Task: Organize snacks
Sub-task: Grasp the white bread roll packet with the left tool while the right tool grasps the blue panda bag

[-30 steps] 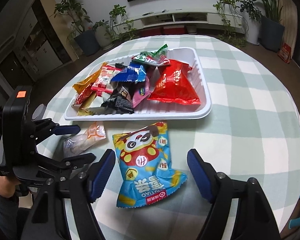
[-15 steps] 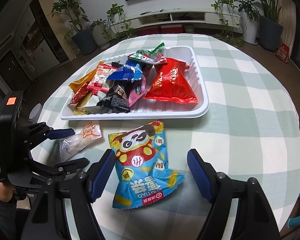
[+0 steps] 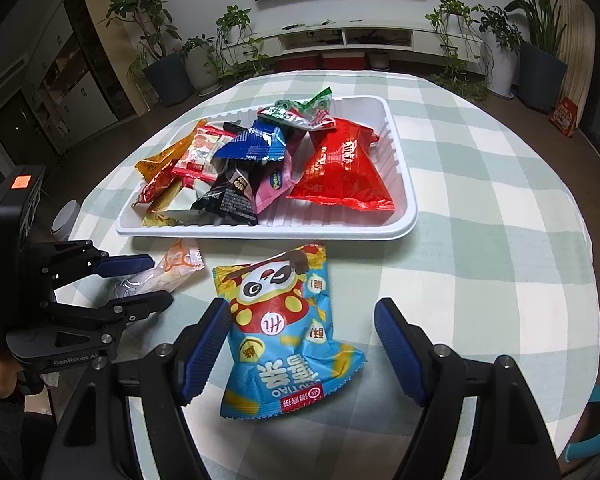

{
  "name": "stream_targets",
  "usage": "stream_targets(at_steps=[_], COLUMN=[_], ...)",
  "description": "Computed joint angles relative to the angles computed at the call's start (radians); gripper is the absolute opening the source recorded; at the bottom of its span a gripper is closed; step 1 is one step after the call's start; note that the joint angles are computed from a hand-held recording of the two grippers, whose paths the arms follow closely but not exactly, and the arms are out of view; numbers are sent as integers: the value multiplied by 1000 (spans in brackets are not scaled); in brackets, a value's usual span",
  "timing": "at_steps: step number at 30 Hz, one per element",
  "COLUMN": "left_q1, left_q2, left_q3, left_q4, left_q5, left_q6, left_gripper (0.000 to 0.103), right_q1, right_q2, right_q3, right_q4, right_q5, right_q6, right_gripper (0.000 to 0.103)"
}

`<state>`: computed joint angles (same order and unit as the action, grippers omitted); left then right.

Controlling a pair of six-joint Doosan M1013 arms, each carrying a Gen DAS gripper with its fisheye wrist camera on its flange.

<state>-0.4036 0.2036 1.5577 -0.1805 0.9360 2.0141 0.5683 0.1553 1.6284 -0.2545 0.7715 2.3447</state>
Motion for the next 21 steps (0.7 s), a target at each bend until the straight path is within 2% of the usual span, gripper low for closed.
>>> stream_targets(at_steps=[4,5,7,16,21], left_q1=[1,1,-4,5,27], left_q2=[4,4,-2,-28,-49], left_q3=[-8,-8,-5,24,35], left_q4=[-2,-5,6,-6,-71], left_q5=[21,26,28,10,-10], left_q6=[-11,-8,-10,-26,-24], left_gripper=[40,37,26,21,21], right_q1=[4,4,6,13,21], right_q2=[4,4,7,10,7], right_q3=[-3,-4,-7,-10,-9], right_q4=[-10,-7,-6,-12,-28], right_q5=[7,7,13,12,-5], right_q6=[-3,-8,-14,-37,-53], right_gripper=[78,77,77,77,78])
